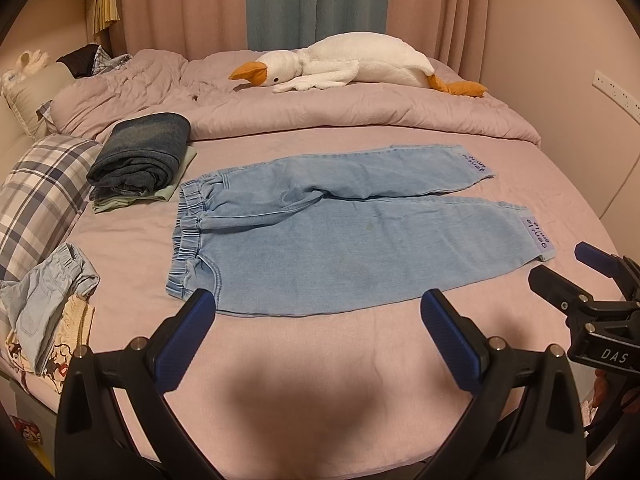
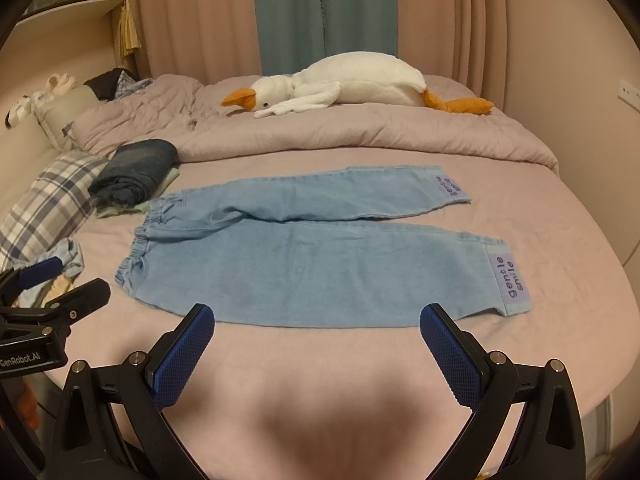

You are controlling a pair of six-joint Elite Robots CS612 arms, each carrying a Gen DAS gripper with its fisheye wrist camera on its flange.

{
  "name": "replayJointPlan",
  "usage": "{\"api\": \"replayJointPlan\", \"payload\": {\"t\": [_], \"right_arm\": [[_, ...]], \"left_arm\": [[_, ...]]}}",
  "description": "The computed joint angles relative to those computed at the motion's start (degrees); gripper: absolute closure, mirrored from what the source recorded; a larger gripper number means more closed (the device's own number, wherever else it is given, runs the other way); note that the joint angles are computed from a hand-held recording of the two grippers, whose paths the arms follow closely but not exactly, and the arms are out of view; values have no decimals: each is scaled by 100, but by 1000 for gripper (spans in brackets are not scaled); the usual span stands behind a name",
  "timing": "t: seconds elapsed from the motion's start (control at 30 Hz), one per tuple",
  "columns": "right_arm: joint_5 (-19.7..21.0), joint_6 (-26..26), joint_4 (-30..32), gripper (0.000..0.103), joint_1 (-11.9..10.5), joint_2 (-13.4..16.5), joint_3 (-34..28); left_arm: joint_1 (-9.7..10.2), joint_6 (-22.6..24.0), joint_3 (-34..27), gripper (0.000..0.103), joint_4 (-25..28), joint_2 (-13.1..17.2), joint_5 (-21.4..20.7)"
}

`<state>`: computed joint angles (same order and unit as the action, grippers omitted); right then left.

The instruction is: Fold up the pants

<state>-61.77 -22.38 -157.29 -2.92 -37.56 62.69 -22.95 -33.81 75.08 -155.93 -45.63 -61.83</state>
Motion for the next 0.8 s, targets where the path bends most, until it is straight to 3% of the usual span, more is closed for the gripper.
{"api": "replayJointPlan", "payload": {"t": [0.37,0.6,0.7,0.8], "right_arm": [[-26,3,11,1,5,22,-30],[-2,-290,250,1,43,126,-146],[163,-773,397,1,84,252,-223],[63,-1296,345,1,176,389,-248]], "left_arm": [[23,-5,-26,0,-17,39,-65],[216,-151,-24,0,-359,176,-839],[398,-736,-66,0,-341,311,-1335],[640,-1483,36,1,-767,475,-1974]]}}
